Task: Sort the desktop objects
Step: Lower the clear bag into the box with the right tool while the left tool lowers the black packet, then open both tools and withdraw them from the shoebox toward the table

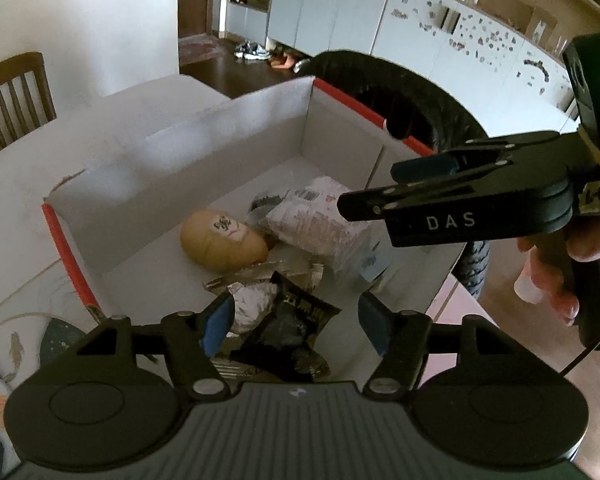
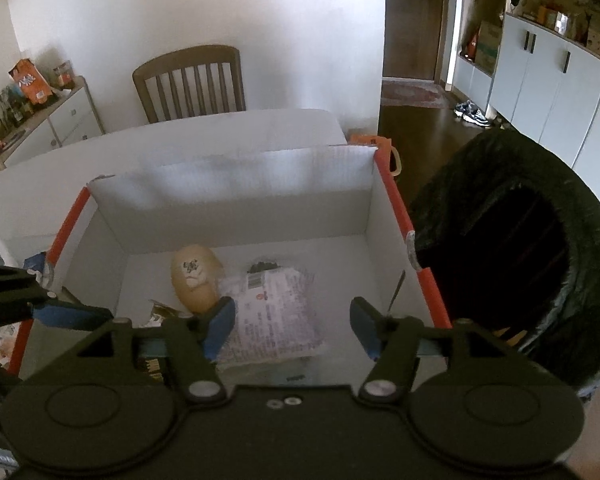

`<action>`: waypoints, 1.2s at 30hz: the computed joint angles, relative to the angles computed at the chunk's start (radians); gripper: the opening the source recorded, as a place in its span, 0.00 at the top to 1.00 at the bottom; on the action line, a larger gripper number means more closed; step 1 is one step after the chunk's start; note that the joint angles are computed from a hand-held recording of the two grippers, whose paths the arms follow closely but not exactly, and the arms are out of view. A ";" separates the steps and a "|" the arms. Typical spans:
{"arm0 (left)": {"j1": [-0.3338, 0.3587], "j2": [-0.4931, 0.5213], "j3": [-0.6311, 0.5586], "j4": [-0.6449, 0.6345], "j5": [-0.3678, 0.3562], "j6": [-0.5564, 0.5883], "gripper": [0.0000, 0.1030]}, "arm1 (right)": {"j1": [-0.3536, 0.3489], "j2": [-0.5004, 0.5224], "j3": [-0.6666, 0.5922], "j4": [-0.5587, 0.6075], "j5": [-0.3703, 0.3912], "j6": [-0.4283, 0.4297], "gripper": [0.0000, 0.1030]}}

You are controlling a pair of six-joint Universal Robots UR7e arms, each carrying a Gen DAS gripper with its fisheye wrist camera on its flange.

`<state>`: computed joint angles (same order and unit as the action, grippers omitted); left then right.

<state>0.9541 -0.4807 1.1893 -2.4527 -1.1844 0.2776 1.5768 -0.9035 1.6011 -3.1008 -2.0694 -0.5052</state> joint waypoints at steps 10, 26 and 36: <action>-0.012 -0.051 0.076 -0.099 -0.008 0.008 0.35 | 0.017 -0.040 0.048 -0.022 0.034 -0.019 0.33; 0.008 -0.160 0.186 -0.184 -0.042 0.019 0.24 | 0.064 -0.053 0.121 -0.126 0.027 0.006 0.20; 0.034 -0.235 0.263 -0.262 -0.070 0.048 0.09 | 0.119 -0.019 0.143 -0.198 -0.004 0.061 0.16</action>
